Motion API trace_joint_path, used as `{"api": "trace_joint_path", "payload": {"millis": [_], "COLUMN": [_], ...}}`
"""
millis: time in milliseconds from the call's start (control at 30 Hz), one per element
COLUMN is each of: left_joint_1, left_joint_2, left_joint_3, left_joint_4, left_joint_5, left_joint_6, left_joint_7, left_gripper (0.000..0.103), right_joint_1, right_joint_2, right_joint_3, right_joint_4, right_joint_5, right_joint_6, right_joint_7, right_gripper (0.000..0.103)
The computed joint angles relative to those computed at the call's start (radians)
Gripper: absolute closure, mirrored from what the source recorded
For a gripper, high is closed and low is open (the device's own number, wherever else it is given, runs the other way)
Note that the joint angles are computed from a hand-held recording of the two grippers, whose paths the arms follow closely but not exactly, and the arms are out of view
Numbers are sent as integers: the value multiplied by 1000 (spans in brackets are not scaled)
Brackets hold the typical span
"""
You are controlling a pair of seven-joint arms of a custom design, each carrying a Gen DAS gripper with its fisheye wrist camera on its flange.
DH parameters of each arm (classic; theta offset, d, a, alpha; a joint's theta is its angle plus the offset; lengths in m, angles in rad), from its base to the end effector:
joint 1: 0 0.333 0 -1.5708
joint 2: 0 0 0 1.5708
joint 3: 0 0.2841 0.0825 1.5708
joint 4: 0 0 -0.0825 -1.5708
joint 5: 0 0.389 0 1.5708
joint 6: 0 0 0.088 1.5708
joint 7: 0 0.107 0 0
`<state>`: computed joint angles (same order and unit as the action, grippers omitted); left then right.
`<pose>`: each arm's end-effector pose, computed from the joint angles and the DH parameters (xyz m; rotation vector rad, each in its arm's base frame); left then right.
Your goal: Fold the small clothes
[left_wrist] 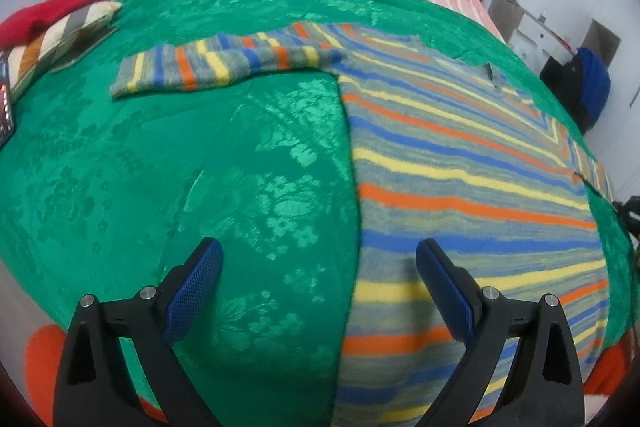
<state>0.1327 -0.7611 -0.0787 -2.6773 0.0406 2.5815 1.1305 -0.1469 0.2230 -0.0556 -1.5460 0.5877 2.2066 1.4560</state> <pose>0.3930 0.0194 0.5108 -2.2288 1.3673 -0.6764 0.6578 -0.1124 0.5420 -1.4295 2.0068 -0.0438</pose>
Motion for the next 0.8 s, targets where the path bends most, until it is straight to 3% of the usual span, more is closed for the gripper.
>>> {"api": "trace_joint_path", "payload": {"millis": [33,133,200,300,400,533,600,700,800], "left_joint_1": [0,7,18,49,86,104,107,110,126], "left_joint_2": [1,1,-4,4,43,151,195,242,216], "left_joint_3": [3,3,1,-9,-23,-25,-24,-18,-30], "left_joint_4": [-2,-1,-1,7,36,112,134,135,81], "left_joint_5": [-2,6,16,35,64,109,129,146,170], "left_joint_6": [1,2,8,16,38,57,80,122,204], "left_joint_7": [0,3,5,-17,-46,-46,-41,-39,-67], "left_gripper": [5,5,5,5,4,4,4,1,1], "right_joint_1": [-1,1,9,46,82,157,204,259,265], "right_joint_2": [-19,-56,-104,-215,-354,-483,-510,-498,-475], "right_joint_3": [2,-4,-10,-22,-19,-16,-18,-7,25], "right_joint_4": [-23,-59,-109,-224,-371,-507,-544,-563,-586], "right_joint_5": [9,20,16,-123,-253,-266,-249,-236,-298], "right_joint_6": [13,28,59,163,273,369,405,433,464], "right_joint_7": [-15,-22,-35,-2,6,-86,-129,-146,-84], "right_gripper": [98,79,61,45,45,36,29,28,28]}}
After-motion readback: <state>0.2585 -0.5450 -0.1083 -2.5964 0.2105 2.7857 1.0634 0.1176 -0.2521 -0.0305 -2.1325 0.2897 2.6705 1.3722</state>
